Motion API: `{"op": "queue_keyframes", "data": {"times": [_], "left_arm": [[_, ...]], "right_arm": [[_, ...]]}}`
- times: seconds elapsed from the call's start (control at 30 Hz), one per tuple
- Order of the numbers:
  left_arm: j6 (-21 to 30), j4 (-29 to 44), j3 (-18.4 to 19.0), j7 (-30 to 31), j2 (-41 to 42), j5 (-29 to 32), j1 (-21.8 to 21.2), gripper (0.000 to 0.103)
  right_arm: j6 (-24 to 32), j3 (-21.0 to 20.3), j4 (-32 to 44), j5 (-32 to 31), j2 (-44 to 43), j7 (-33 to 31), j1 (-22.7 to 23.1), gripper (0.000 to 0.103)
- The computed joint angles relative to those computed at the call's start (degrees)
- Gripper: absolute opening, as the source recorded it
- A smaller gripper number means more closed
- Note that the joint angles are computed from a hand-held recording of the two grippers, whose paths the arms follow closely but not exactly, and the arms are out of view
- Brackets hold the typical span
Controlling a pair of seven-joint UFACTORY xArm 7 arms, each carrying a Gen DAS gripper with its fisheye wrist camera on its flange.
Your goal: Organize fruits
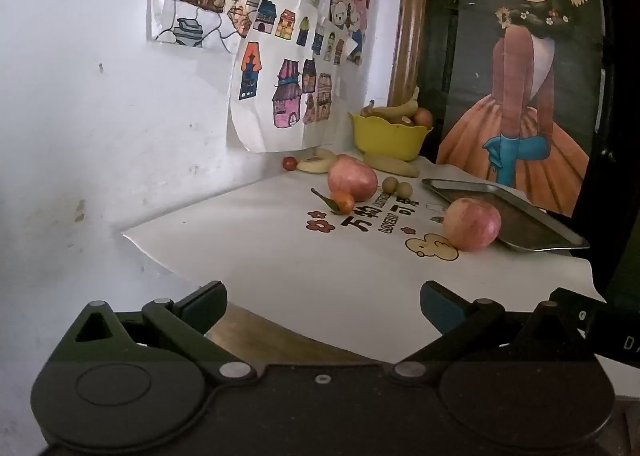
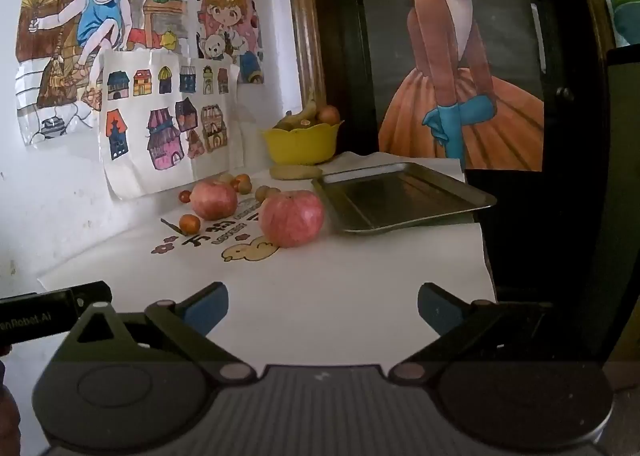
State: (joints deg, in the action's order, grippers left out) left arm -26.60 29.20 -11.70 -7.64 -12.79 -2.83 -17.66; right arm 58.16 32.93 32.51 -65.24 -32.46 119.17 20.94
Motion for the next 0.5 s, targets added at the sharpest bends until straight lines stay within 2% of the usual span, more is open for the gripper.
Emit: {"op": "queue_keyframes", "data": {"times": [0.5], "left_arm": [[0.0, 0.0, 0.0, -0.1, 0.0, 0.2, 0.0, 0.102]], "right_arm": [[-0.7, 0.0, -0.5, 0.7, -0.6, -0.2, -0.2, 0.103]]}}
